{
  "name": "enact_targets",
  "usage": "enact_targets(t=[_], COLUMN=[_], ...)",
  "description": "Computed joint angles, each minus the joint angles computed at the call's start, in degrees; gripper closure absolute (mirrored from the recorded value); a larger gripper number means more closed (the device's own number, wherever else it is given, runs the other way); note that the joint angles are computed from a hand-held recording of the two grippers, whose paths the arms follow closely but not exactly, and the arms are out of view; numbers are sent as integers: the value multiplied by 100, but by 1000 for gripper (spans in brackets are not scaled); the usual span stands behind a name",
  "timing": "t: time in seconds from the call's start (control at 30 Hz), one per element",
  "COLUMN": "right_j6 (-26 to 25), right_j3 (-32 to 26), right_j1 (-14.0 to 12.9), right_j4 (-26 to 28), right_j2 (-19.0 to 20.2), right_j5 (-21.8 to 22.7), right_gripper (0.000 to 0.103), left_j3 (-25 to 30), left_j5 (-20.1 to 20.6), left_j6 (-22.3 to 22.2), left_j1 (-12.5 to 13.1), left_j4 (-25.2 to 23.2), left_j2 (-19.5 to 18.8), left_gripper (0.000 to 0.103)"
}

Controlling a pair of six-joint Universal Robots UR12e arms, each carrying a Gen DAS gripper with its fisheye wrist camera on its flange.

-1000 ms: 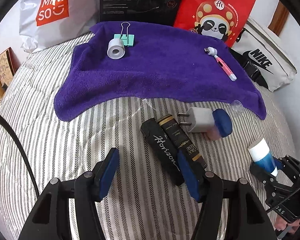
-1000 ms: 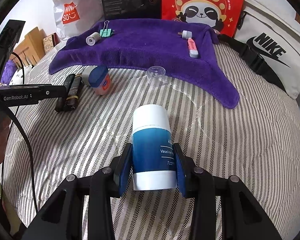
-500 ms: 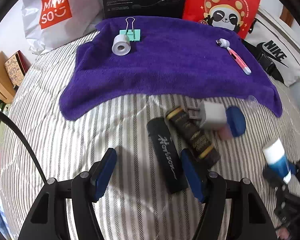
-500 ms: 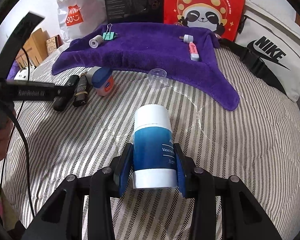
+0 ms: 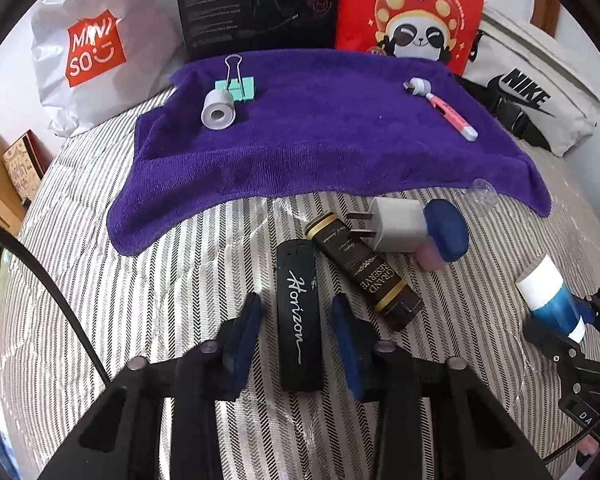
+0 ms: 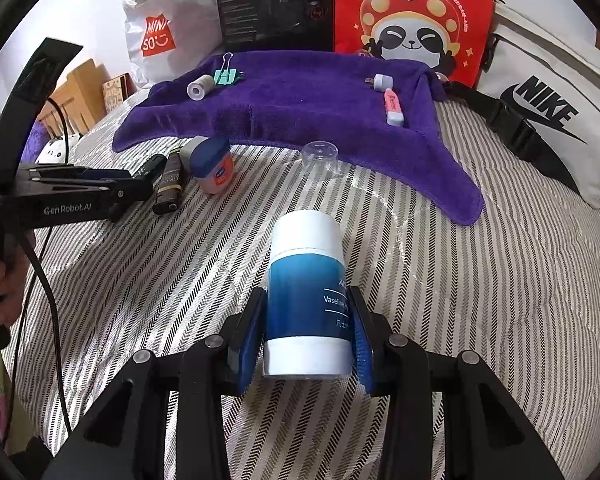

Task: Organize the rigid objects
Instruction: 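Close the left tool on the Horizon box while the right tool lifts the Vaseline stick, then carry the Horizon box with the left tool while the right tool carries the Vaseline stick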

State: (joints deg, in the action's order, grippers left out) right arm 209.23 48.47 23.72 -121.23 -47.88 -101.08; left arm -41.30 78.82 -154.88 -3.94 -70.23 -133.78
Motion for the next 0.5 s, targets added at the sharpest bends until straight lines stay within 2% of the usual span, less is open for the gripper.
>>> enact_targets(t=[0.03, 0.2, 0.3, 0.37, 0.5], right_j6=[-5, -91, -95, -142, -130], right_j3=[-4, 43, 115, 164, 155], right_j1=[3, 9, 25, 59, 61], right_j4=[0, -129, -299, -411, -409], right_j2=[3, -1, -11, -14, -11], right_j5=[-8, -57, -150, -300, -323], right_gripper=[62, 62, 62, 62, 62], left_j3=[-50, -300, -792, -792, -778], left_j5=[-48, -138, -332, -396, -374], left_j6=[-38, 66, 16, -35, -81], left_j1=[11, 36, 60, 70, 62], left_j4=[81, 429, 1194, 1234, 1246], left_j2=[18, 115, 275, 264, 255], left_gripper=[82, 82, 81, 82, 82])
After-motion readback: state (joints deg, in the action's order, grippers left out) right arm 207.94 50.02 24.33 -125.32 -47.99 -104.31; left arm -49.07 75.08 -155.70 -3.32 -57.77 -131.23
